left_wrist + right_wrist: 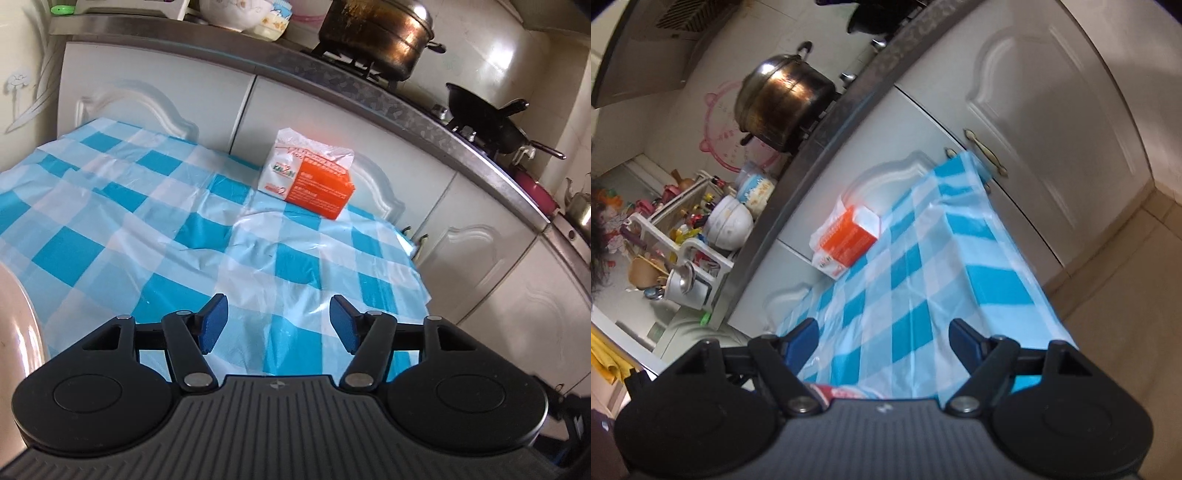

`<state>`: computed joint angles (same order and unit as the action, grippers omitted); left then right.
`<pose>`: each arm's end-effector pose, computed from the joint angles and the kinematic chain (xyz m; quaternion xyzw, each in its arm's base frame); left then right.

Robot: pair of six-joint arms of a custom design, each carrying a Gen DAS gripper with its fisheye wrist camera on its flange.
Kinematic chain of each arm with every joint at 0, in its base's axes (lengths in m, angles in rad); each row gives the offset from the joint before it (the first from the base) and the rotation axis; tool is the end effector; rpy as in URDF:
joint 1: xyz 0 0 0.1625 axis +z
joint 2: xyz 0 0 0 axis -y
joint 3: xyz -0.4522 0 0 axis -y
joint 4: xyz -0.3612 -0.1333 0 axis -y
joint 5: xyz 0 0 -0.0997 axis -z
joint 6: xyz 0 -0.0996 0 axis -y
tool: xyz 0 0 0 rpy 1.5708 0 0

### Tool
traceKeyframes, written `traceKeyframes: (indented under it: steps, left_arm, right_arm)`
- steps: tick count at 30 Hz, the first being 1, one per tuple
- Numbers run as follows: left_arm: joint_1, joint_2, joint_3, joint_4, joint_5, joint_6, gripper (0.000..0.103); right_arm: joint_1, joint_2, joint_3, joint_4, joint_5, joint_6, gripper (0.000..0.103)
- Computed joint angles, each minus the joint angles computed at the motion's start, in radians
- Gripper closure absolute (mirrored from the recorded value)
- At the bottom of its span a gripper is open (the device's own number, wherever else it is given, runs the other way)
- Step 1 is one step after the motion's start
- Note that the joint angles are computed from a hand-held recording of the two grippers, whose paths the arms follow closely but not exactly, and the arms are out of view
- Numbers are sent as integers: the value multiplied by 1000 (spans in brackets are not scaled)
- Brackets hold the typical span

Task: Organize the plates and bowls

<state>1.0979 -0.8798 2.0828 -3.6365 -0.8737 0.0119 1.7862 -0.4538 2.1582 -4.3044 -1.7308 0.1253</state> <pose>-0.0708 -0.5714 0.2000 0.0663 0.8631 -0.4534 0.2123 0.2203 -0.4575 0.0375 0.0002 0.8686 -0.4953 0.0146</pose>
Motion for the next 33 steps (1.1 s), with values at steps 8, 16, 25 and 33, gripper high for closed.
traceKeyframes:
  steps: [8, 16, 25, 33]
  left_arm:
    - [-14, 37, 62, -223, -46, 111, 27]
    - [-79, -7, 179, -333, -34, 138, 20]
    - [-162, -177, 337, -260, 16, 99, 9]
    - [-232, -302, 472, -205, 109, 83, 2]
  right_arm:
    - [46, 26, -57, -19, -75, -203, 18]
    - [130, 36, -66, -76, -209, -254, 16]
    - [281, 73, -67, -114, -420, -234, 12]
    - [448, 124, -126, 12, -631, -140, 11]
